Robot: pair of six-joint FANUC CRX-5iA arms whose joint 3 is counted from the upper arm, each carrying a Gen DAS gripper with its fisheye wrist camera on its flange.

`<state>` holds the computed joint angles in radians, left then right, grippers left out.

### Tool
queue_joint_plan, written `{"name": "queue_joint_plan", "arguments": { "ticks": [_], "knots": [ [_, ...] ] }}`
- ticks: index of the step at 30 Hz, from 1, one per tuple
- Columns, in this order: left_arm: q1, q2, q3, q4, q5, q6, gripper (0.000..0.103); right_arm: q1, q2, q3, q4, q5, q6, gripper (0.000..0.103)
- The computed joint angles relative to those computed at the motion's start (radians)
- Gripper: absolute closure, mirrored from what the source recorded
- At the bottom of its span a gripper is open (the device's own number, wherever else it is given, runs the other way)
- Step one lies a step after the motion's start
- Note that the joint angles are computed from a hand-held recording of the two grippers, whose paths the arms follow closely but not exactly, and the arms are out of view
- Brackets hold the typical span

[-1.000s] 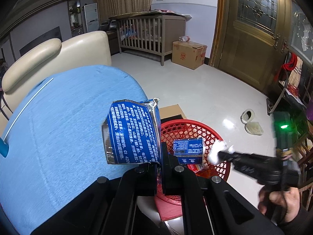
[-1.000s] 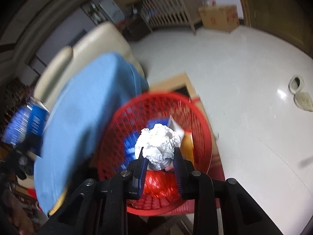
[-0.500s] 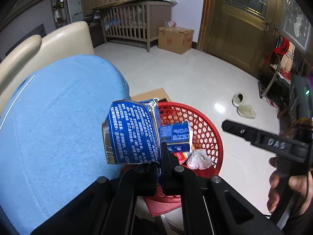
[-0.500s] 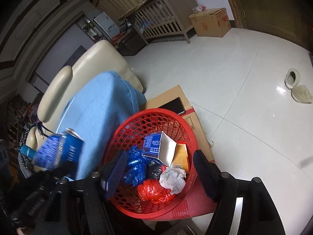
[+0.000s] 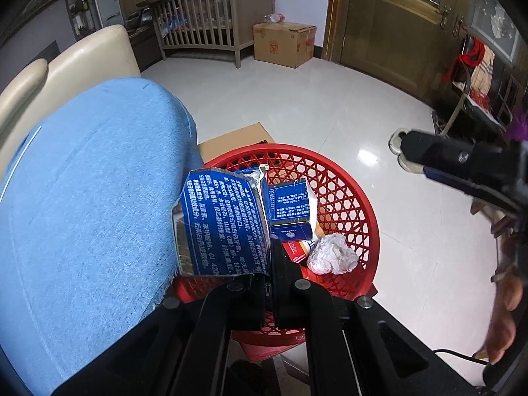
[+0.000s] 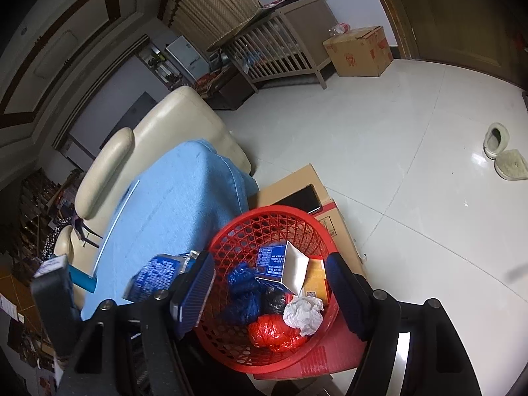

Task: Collect trash
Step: 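Lower the blue packet into the basket and open the left gripper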

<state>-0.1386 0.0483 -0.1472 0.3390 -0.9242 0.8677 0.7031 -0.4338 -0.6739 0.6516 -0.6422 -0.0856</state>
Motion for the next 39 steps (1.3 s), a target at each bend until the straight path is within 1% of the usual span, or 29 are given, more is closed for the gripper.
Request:
{"name": "queue_joint_plan", "arguments": {
  "ticks": [5, 11, 19, 23, 33, 39],
  "knots": [
    [-0.027, 0.008, 0.008, -0.041, 0.016, 0.018, 0.100, -0.005, -0.012, -0.006, 0.017, 0.005, -0.012, 0.029],
    [-0.042, 0.018, 0.022, -0.072, 0.017, 0.039, 0.099, -0.008, -0.026, -0.014, 0.051, 0.006, -0.041, 0.029],
    [-0.052, 0.013, 0.013, -0.086, 0.032, 0.033, 0.099, -0.008, -0.043, -0.013, 0.088, 0.003, -0.064, 0.029],
    [-0.059, 0.028, 0.025, -0.107, 0.027, 0.055, 0.099, -0.010, -0.046, -0.012, 0.097, 0.007, -0.068, 0.029],
    [-0.073, 0.037, 0.026, -0.133, 0.036, 0.063, 0.100, -0.012, -0.053, -0.011, 0.124, 0.015, -0.083, 0.029],
    [-0.074, 0.057, 0.048, -0.159, 0.021, 0.098, 0.099, -0.015, -0.059, -0.011, 0.146, 0.020, -0.097, 0.029]
  ]
}}
